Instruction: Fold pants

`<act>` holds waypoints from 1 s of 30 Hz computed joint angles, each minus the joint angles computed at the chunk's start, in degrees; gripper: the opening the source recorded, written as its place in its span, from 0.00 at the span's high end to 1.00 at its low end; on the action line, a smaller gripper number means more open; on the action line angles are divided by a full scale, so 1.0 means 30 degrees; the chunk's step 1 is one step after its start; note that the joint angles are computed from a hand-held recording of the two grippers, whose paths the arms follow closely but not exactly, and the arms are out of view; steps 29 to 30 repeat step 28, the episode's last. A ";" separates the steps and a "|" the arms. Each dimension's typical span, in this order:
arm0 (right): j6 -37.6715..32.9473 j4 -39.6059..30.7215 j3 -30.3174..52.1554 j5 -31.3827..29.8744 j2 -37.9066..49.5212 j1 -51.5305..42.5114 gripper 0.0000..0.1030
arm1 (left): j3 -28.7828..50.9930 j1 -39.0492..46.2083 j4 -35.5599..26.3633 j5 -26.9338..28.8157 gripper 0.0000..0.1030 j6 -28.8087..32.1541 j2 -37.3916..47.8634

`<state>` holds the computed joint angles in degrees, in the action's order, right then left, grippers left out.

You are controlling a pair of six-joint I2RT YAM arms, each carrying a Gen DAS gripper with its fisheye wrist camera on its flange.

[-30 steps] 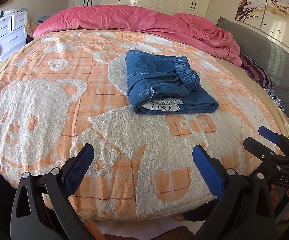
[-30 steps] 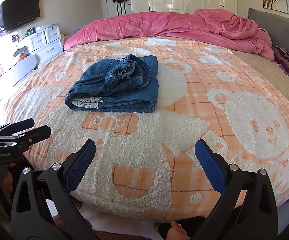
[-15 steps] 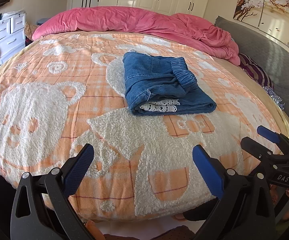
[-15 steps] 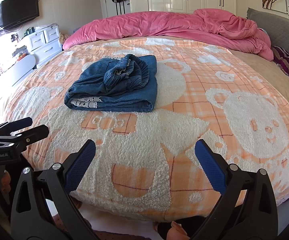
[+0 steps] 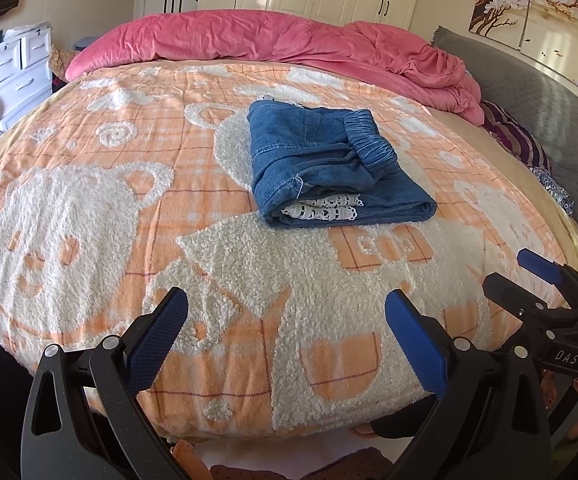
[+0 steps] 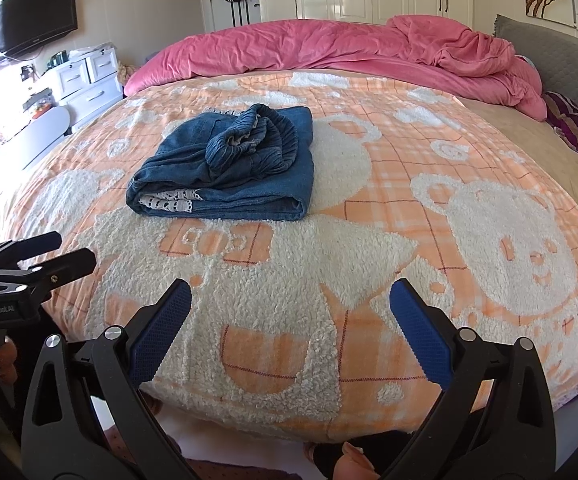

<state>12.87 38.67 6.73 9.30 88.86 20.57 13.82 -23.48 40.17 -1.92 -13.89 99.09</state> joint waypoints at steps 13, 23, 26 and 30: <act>-0.0247 -0.0430 0.0804 -0.0563 0.0774 -0.0928 0.09 | -0.0298 -0.0059 -0.0288 0.0550 0.04 0.1012 -0.2073; -0.2806 -0.0741 0.3088 -0.3228 0.2730 -0.7923 0.09 | 0.5352 0.6105 -0.4505 0.1569 0.04 0.2209 0.1538; -0.3803 -0.1809 0.5763 -0.3503 0.4382 -1.1180 0.09 | 0.9356 0.8489 -0.6532 0.1309 0.04 0.3101 0.4657; -0.3743 -0.3319 0.8692 -0.3354 0.6234 -1.3404 0.09 | 1.2374 0.9867 -0.8199 0.0886 0.04 0.3329 0.6737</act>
